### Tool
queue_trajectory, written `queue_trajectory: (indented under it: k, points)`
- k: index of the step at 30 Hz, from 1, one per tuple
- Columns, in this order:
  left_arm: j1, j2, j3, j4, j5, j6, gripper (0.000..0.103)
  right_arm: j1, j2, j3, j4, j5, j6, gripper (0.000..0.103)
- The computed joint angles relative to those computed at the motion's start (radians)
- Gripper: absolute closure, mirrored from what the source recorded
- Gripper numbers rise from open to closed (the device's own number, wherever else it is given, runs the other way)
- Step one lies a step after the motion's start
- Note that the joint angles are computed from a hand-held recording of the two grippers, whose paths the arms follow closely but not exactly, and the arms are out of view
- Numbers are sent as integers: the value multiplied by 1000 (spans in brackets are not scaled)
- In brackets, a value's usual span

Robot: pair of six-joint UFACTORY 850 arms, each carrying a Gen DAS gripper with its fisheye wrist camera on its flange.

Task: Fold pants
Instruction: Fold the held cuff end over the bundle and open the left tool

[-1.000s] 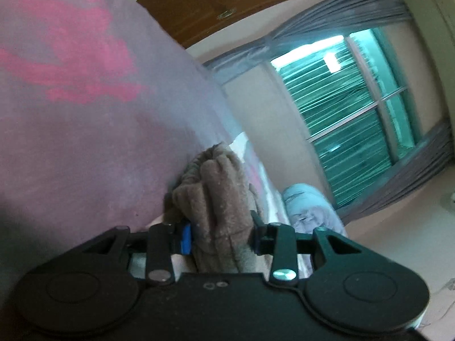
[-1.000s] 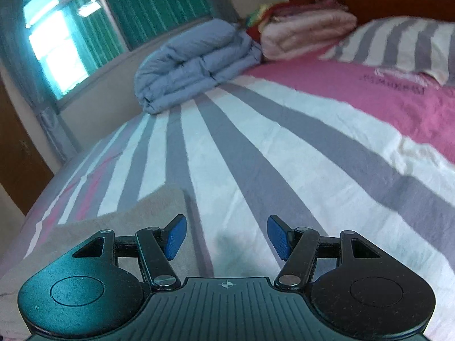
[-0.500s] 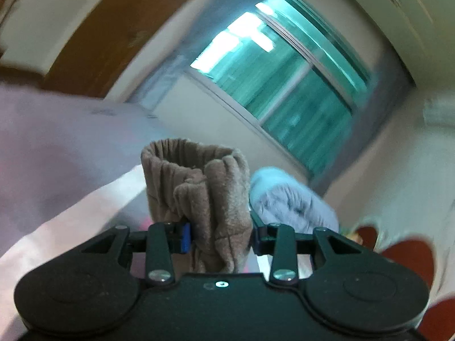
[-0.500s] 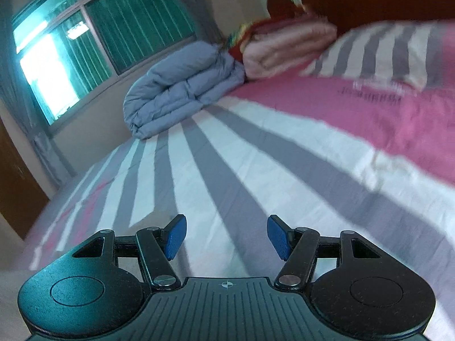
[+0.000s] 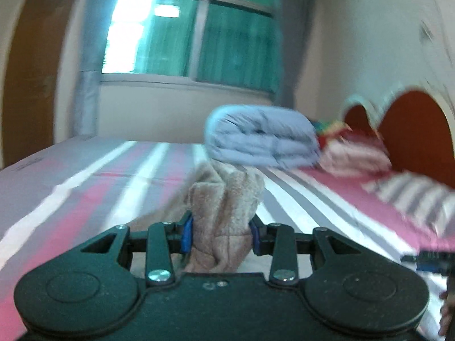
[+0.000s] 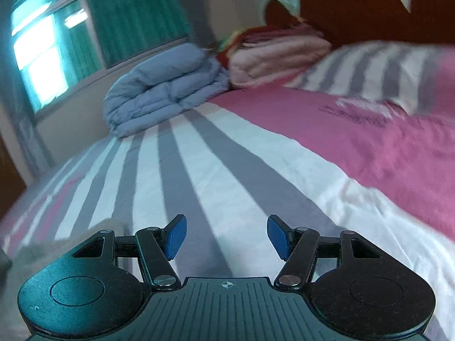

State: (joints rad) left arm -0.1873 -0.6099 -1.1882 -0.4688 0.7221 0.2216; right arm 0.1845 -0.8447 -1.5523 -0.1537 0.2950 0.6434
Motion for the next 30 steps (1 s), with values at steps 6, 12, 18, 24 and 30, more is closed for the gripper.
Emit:
queue_trajectory:
  k: [6, 12, 18, 24, 30]
  points:
    - [-92, -138, -149, -160, -130, 290, 75, -30, -5, -10, -208, -15, 271, 40]
    - [-140, -212, -214, -317, -178, 553, 45, -43, -8, -16, -360, -14, 444, 40]
    - [-126, -153, -129, -70, -156, 261, 39, -45, -14, -27, -422, -25, 523, 40]
    - [-49, 1, 94, 29, 59, 45, 32, -39, 16, 17, -405, 40, 494, 40]
    - [85, 128, 286, -116, 95, 32, 29, -50, -14, 3, -851, 450, 901, 40]
